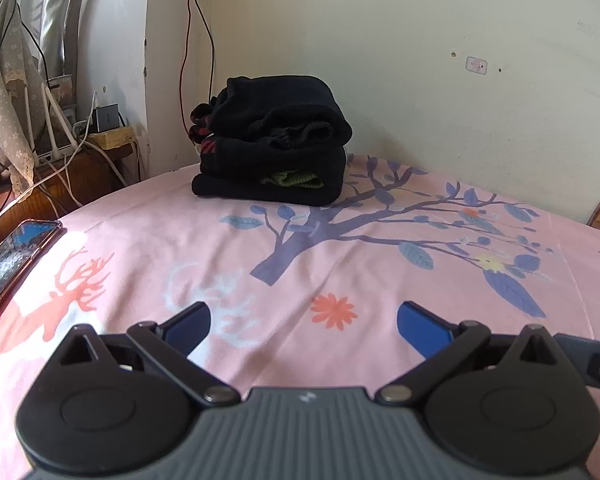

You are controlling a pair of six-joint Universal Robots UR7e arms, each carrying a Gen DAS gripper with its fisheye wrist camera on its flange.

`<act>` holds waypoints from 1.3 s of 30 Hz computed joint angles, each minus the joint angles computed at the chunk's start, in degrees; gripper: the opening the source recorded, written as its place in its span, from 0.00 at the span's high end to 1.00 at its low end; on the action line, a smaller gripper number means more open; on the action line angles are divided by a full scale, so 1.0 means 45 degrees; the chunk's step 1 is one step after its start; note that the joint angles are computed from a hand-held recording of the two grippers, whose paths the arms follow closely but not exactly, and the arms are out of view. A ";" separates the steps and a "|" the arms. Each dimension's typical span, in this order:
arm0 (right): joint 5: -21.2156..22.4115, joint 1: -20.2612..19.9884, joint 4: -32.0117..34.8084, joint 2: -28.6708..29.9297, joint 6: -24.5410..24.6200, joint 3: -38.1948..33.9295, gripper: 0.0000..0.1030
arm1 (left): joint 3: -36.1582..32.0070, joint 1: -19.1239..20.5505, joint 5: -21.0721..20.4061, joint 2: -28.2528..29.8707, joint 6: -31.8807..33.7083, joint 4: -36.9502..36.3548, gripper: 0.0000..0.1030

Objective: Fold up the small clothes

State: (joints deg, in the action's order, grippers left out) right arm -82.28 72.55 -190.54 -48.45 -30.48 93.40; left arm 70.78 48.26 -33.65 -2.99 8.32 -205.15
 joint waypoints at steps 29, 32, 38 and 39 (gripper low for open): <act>0.0095 -0.0041 0.0037 -0.0045 0.0099 -0.0002 0.00 | -0.0864 -0.0221 0.1185 0.0679 0.1345 -0.1346 0.00; 0.0097 -0.0043 0.0039 -0.0049 0.0097 -0.0002 0.00 | -0.0932 -0.0227 0.1275 0.0719 0.1440 -0.1370 0.00; 0.0102 -0.0044 0.0050 -0.0048 0.0088 -0.0005 0.00 | -0.0875 -0.0204 0.1236 0.0678 0.1370 -0.1306 0.00; 0.0101 -0.0045 0.0051 -0.0052 0.0085 -0.0003 0.00 | -0.0875 -0.0204 0.1236 0.0678 0.1370 -0.1306 0.00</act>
State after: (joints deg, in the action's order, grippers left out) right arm -81.83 72.35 -190.30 -48.69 -30.09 93.39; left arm 66.84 47.34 -28.09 0.06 14.49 -211.03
